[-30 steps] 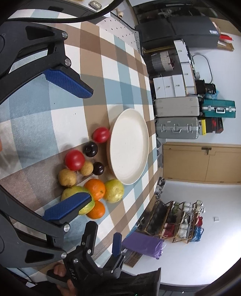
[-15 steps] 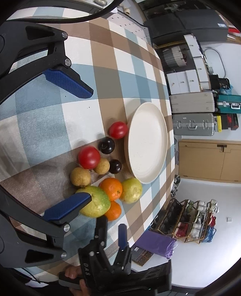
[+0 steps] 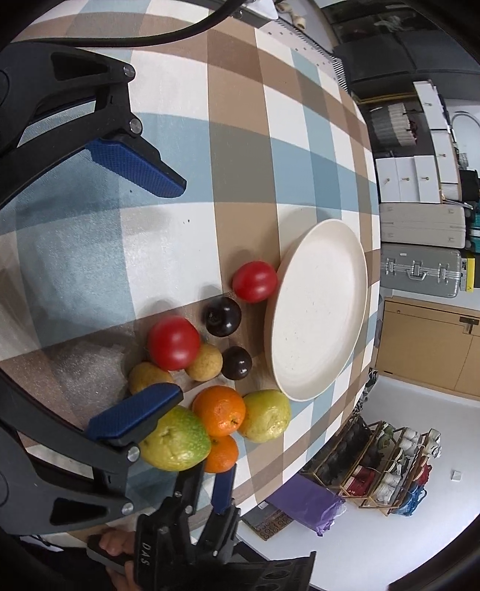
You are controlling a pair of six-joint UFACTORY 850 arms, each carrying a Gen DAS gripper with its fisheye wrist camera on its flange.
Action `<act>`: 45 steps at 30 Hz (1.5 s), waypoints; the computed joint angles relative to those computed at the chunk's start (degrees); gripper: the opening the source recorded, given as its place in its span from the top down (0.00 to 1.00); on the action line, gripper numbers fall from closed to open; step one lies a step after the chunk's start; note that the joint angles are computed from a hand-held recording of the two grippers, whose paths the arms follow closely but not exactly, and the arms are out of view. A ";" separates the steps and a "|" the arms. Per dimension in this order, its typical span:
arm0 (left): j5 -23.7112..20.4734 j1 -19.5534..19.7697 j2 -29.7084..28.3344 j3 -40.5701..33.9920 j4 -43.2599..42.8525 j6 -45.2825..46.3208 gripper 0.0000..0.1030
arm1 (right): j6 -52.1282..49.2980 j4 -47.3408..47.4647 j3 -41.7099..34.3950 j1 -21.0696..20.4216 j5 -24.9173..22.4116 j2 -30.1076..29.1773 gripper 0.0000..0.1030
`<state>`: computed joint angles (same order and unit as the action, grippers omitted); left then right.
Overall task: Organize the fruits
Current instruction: 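Close the right gripper on a tangerine while the left gripper grasps a red tomato, then carry the tangerine and tomato over the plate and open both grippers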
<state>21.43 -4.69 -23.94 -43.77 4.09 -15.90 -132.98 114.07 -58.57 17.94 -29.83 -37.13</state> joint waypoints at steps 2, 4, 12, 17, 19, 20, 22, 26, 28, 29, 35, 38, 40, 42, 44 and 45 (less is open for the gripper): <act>-0.47 0.41 -0.48 -0.76 4.77 -4.75 0.06 | 2.06 -2.29 -0.52 -0.12 -0.63 -0.39 0.47; -0.47 0.80 -0.86 -1.27 9.53 -9.47 0.10 | 3.46 -3.81 -1.11 -0.24 -0.89 -0.84 0.47; -0.22 1.70 -1.77 -2.78 23.62 -22.43 0.21 | 7.02 -8.02 -2.06 -0.76 -2.40 -1.55 0.63; -0.61 2.05 -1.33 -2.21 22.68 -21.78 0.21 | 5.27 -6.77 -1.30 -0.92 -2.87 -1.25 0.64; -0.83 2.16 -1.13 -2.05 22.45 -21.57 0.21 | 4.96 -6.30 -1.21 -1.02 -2.71 -1.19 0.64; -0.90 2.16 -0.97 -1.84 21.66 -20.82 0.21 | 4.72 -5.93 -1.07 -1.07 -2.67 -1.11 0.64; -1.13 2.31 -0.79 -1.69 20.17 -19.23 0.21 | 4.49 -5.38 -0.71 -1.26 -2.88 -0.90 0.64; -1.04 3.10 -0.83 -1.75 21.00 -20.80 0.21 | 3.97 -4.62 -0.20 -1.62 -2.83 -0.62 0.64; -1.08 3.10 -1.00 -1.89 22.66 -22.20 0.21 | 3.65 -4.12 0.03 -1.76 -2.71 -0.49 0.64; -1.34 2.83 -1.10 -2.03 23.27 -22.32 0.21 | 3.64 -4.05 0.11 -1.83 -2.69 -0.45 0.64; -2.09 1.51 -1.80 -2.60 23.40 -21.36 0.26 | 3.36 -3.12 0.56 -2.11 -2.45 -0.08 0.64; -1.56 1.56 -1.79 -2.56 25.43 -23.05 0.41 | 2.93 -2.66 0.81 -2.26 -2.44 0.11 0.64; -0.81 1.69 -1.87 -2.57 28.63 -25.41 0.54 | 2.67 -2.27 0.98 -2.39 -2.42 0.21 0.64; 0.32 1.90 -1.89 -2.36 32.63 -28.74 0.70 | 2.89 -2.26 0.99 -2.52 -2.51 0.22 0.64; 0.38 1.17 -1.73 -1.92 29.55 -25.15 0.72 | 2.53 -1.78 1.11 -2.59 -2.51 0.28 0.64; 0.28 0.82 -1.61 -1.71 27.62 -23.14 0.72 | 2.48 -1.75 1.15 -2.61 -2.55 0.31 0.64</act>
<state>21.71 -3.87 -25.55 -45.48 31.70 -39.03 -130.50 112.32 -57.42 15.34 -32.38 -36.81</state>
